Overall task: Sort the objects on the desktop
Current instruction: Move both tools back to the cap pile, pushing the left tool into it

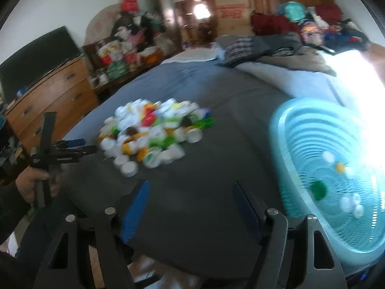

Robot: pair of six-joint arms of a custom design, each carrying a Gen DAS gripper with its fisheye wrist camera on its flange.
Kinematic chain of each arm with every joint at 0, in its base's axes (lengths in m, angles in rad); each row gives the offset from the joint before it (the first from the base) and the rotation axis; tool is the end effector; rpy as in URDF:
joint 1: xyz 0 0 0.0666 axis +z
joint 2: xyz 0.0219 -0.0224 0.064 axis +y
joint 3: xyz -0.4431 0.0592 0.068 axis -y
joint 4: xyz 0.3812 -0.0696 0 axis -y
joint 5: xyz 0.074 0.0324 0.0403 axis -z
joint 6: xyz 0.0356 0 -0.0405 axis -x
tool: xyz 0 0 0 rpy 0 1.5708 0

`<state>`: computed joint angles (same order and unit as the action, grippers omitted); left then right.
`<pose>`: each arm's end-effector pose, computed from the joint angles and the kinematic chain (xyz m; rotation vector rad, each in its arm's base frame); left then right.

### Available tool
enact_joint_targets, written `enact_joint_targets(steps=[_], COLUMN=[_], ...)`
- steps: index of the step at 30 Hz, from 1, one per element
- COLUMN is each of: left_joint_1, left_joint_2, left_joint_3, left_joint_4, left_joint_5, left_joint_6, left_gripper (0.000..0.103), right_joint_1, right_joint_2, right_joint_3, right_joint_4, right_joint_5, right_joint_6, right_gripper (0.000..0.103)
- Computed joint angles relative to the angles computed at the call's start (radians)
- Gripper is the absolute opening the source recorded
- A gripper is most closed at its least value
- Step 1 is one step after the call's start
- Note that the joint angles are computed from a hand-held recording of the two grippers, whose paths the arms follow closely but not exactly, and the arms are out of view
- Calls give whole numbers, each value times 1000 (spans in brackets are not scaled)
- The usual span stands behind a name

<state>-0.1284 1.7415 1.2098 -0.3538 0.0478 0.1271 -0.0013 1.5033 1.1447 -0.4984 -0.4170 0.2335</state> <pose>0.5570 -0.0740 0.2775 0.0226 2.4624 -0.1703 0.4864 0.0134 0.3628 -0.4584 2.3232 0.3929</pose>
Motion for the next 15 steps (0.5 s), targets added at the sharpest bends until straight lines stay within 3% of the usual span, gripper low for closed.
enact_joint_targets(steps=[3, 6, 15], left_joint_1=[11, 15, 21], left_joint_2=[23, 67, 122], left_joint_3=[30, 88, 146], left_joint_4=[-41, -84, -74], left_joint_5=[-2, -27, -9], left_joint_6=[14, -28, -9], left_gripper=[71, 67, 68], right_joint_1=[28, 47, 76], right_joint_2=[5, 14, 30], right_joint_3=[-12, -13, -5], right_joint_4=[-2, -13, -42], right_joint_5=[0, 6, 22], right_joint_6=[0, 3, -5], right_gripper=[76, 76, 74])
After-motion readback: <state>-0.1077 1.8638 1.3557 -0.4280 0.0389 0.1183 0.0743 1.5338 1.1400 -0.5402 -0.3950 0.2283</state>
